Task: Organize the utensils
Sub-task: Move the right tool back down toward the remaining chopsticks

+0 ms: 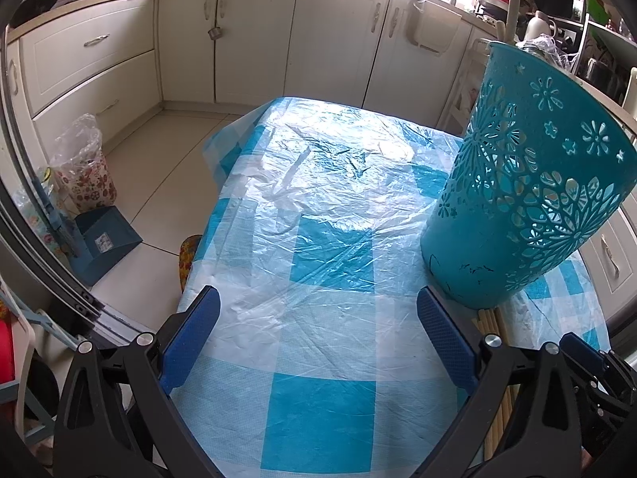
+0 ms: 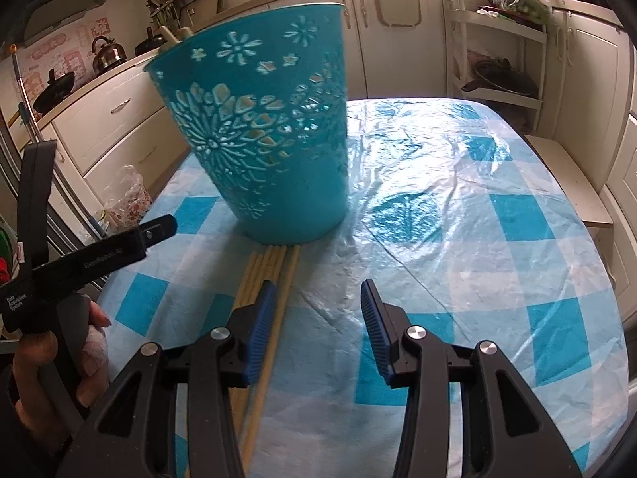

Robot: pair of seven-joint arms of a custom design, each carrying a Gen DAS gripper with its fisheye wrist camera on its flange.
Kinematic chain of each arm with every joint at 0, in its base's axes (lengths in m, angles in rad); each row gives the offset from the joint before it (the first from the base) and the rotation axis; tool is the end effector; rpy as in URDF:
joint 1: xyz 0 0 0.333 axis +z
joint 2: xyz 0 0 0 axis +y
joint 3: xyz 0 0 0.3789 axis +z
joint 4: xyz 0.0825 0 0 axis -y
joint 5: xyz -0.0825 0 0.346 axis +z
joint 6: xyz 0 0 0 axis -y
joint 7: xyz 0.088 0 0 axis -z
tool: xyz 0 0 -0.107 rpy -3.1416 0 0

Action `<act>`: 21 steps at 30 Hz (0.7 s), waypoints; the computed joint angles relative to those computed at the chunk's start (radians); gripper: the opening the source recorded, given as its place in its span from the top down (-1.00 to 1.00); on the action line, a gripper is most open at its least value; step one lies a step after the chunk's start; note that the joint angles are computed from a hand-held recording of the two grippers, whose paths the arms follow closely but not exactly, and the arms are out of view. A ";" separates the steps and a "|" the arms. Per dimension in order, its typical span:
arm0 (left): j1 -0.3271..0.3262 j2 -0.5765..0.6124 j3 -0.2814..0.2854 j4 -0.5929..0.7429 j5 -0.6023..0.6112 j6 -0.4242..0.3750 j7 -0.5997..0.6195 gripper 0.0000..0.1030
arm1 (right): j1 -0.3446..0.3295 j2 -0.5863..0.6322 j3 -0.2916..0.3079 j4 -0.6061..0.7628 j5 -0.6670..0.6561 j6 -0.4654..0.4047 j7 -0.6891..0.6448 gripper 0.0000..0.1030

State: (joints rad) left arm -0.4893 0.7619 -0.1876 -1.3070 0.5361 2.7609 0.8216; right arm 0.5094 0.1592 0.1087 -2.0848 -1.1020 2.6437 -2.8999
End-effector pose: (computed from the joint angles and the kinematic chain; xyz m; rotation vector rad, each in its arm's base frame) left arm 0.6411 -0.4736 0.4349 -1.6357 2.1175 -0.9472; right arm 0.4586 0.3510 0.4682 -1.4608 1.9929 -0.6056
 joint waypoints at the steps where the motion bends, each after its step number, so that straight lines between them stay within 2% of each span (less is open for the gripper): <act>1: -0.001 0.001 0.000 0.002 0.000 -0.002 0.001 -0.85 | 0.001 0.004 0.000 0.005 -0.003 0.002 -0.002 0.15; 8: -0.005 0.004 0.000 0.009 -0.001 -0.015 0.007 -0.85 | 0.013 0.031 0.001 0.042 0.018 -0.014 -0.051 0.15; 10: -0.006 0.006 0.000 0.013 -0.003 -0.019 0.008 -0.85 | 0.019 0.043 0.006 0.060 0.062 -0.063 -0.104 0.15; 13: -0.005 0.006 0.000 0.014 -0.004 -0.019 0.010 -0.85 | 0.020 0.053 0.005 0.066 0.105 -0.084 -0.140 0.15; 19: -0.006 0.006 0.001 0.014 -0.005 -0.019 0.010 -0.85 | 0.023 0.077 -0.006 0.085 0.124 -0.082 -0.174 0.17; 21: -0.007 0.007 0.001 0.016 -0.005 -0.020 0.009 -0.85 | 0.027 0.091 -0.005 0.102 0.136 -0.098 -0.206 0.23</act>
